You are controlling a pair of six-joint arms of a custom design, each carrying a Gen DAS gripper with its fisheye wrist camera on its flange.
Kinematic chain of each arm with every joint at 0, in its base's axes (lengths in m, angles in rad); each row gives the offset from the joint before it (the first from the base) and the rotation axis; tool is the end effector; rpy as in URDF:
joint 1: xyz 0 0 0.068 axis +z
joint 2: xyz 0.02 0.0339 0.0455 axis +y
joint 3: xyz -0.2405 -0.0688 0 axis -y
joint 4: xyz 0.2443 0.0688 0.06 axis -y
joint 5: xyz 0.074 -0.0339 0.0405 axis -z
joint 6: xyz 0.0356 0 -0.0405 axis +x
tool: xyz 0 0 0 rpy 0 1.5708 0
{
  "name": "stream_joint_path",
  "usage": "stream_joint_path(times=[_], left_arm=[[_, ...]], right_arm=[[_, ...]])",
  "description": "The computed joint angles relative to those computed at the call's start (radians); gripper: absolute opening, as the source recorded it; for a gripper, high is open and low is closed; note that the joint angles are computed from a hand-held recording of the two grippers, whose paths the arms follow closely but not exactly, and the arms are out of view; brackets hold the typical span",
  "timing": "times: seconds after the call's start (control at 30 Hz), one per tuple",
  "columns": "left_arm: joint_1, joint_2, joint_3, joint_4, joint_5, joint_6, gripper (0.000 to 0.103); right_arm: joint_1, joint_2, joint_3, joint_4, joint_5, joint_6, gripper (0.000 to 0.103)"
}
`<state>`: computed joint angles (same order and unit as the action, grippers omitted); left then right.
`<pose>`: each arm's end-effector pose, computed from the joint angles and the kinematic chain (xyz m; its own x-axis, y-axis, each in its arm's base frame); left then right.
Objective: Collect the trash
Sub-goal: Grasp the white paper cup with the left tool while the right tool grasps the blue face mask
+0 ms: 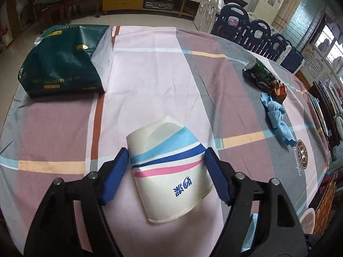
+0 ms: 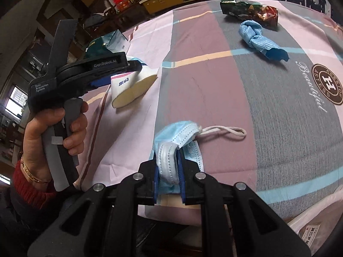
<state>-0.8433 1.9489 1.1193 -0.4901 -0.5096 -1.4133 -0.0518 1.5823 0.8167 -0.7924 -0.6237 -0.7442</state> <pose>0.2418 -0.2454 0.0955 -0.6653 -0.5493 -0.5056 -0.5466 0.8197 -0.1713 0.2425 0.0082 0.1251 -0.7580 -0.5113 -0.4050 -0.6510 0.6317 0.4209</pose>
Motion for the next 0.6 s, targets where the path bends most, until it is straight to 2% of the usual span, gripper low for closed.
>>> stream_joint_path(times=[0.07, 0.13, 0.33, 0.47, 0.6], left_arm=[[-0.016, -0.007, -0.003, -0.006, -0.044, 0.004, 0.044], [-0.026, -0.047, -0.046, 0.03, -0.07, -0.001, 0.036], [-0.047, -0.134, -0.149, 0.088, -0.077, -0.069, 0.032], [-0.096, -0.209, -0.187, 0.033, -0.144, -0.13, 0.031], [-0.132, -0.306, -0.273, 0.036, -0.177, -0.213, 0.03]], right_arm=[[0.022, -0.017, -0.014, 0.019, 0.004, 0.025, 0.016], [0.049, -0.035, -0.021, 0.034, 0.003, 0.058, 0.016], [0.042, -0.095, -0.045, 0.025, 0.004, 0.054, 0.016], [0.038, -0.101, -0.052, 0.022, 0.007, 0.063, 0.016], [0.038, -0.113, -0.058, 0.033, 0.006, 0.085, 0.016]])
